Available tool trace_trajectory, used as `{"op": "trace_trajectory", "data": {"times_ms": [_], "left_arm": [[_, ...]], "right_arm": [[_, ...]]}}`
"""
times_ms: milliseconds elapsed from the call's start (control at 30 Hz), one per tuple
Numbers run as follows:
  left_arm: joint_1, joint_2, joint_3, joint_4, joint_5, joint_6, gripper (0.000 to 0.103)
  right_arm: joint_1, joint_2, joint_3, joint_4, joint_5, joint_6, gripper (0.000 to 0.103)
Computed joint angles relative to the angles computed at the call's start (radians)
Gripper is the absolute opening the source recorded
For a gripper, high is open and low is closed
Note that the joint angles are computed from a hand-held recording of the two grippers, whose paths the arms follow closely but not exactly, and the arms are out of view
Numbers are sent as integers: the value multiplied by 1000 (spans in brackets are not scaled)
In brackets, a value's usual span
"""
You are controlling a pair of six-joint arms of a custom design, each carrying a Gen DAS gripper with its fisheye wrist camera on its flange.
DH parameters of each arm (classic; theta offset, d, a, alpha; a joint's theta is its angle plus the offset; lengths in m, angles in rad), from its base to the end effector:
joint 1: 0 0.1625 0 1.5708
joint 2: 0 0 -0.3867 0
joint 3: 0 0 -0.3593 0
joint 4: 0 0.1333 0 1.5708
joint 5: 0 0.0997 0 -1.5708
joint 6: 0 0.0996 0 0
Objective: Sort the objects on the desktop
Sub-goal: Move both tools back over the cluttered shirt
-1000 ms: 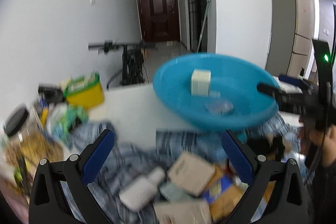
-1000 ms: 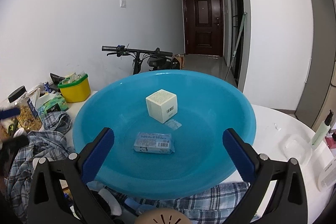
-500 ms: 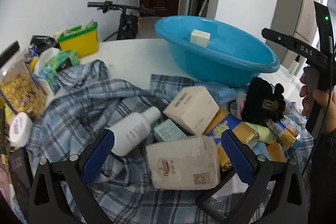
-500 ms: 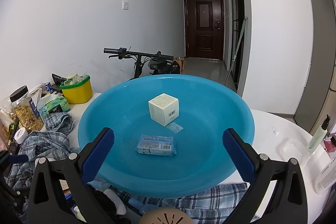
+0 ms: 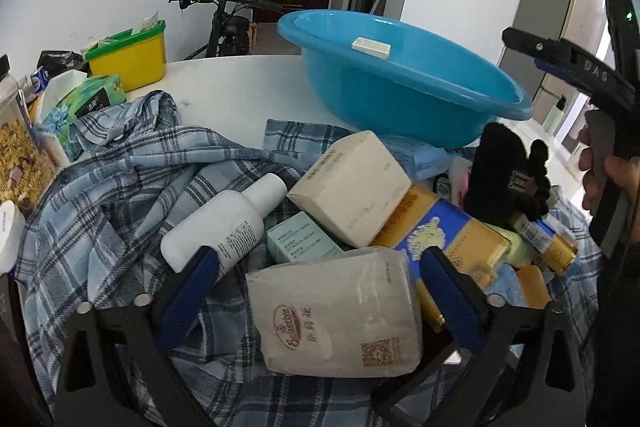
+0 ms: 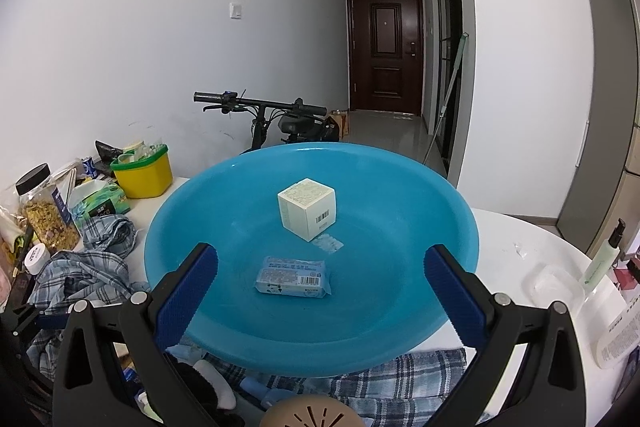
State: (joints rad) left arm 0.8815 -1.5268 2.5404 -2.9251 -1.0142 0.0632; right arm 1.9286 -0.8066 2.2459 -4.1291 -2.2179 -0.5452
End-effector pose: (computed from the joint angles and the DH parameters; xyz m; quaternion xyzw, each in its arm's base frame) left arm -0.0659 -0.3723 0.1975 0.3049 0.8984 -0.2385 0.2074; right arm 0.2191 -0.3768 0.1405 0.1988 -0.7967 0.4758 0.3154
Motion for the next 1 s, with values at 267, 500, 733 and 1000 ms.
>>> {"op": "trace_trajectory", "data": {"times_ms": [267, 500, 733, 1000], "left_arm": [[25, -25, -3, 5, -67, 4, 58], [1, -48, 24, -15, -27, -16, 73], [30, -108, 35, 8, -62, -38, 101], [79, -63, 15, 18, -114, -55, 100]], "right_arm": [[12, 10, -4, -9, -8, -13, 103], [36, 0, 13, -7, -16, 10, 103], [127, 26, 76, -47, -121, 5, 103], [251, 31, 217, -83, -210, 117, 103]]}}
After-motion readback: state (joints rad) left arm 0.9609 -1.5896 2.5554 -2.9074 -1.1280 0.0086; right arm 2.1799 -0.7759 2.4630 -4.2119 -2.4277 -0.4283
